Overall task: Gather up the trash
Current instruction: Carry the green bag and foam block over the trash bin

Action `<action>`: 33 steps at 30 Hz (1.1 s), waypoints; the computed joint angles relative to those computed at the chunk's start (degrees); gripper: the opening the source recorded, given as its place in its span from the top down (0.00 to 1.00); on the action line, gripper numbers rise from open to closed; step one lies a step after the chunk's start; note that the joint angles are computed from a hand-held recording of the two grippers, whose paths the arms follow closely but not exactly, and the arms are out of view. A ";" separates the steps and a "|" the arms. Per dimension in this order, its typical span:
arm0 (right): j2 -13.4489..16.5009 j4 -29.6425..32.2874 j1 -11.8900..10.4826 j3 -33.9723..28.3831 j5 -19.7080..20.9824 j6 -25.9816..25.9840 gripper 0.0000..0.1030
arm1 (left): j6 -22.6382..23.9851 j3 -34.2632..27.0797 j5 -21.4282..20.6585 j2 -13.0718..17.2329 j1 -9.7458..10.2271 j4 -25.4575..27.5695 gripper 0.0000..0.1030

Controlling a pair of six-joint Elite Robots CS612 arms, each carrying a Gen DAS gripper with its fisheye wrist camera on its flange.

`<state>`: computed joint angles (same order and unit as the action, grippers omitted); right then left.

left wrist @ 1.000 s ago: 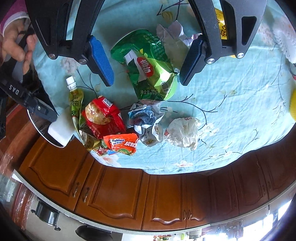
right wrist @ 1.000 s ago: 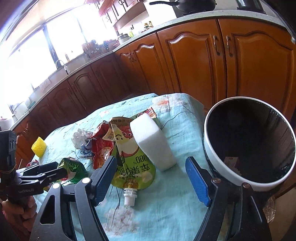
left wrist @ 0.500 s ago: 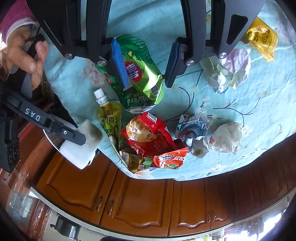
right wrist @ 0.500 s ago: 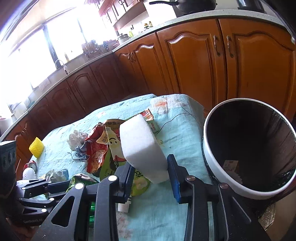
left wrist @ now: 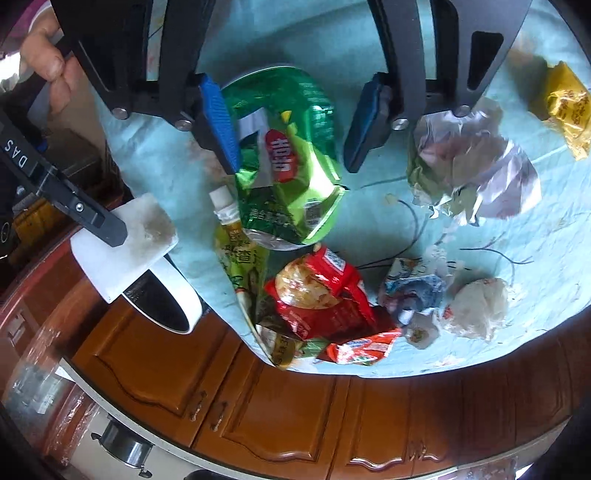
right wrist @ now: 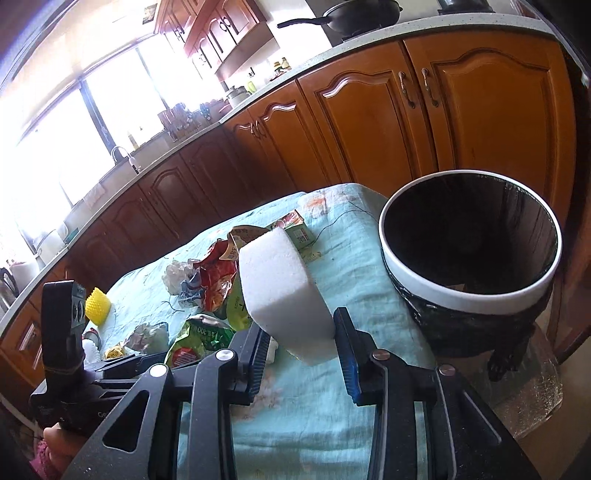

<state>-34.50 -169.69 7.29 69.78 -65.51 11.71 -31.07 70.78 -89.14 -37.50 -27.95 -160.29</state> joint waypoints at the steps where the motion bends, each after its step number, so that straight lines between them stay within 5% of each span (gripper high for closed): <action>1: -0.16 -0.06 -0.08 0.45 -0.07 0.43 0.66 | 0.14 -0.41 -0.92 0.30 0.02 -0.07 0.62; 8: -1.59 -1.74 -0.68 3.88 -0.71 2.47 0.66 | 2.49 0.33 0.91 0.03 -1.01 -3.36 0.73; 17: -2.47 -4.18 -1.50 5.37 -0.87 4.61 0.67 | 5.32 1.69 1.90 -1.54 -1.97 -7.97 0.73; 33: -2.06 -4.93 -3.37 4.52 -4.03 5.57 0.67 | 8.60 -10.09 1.48 4.42 -3.00 -3.13 0.73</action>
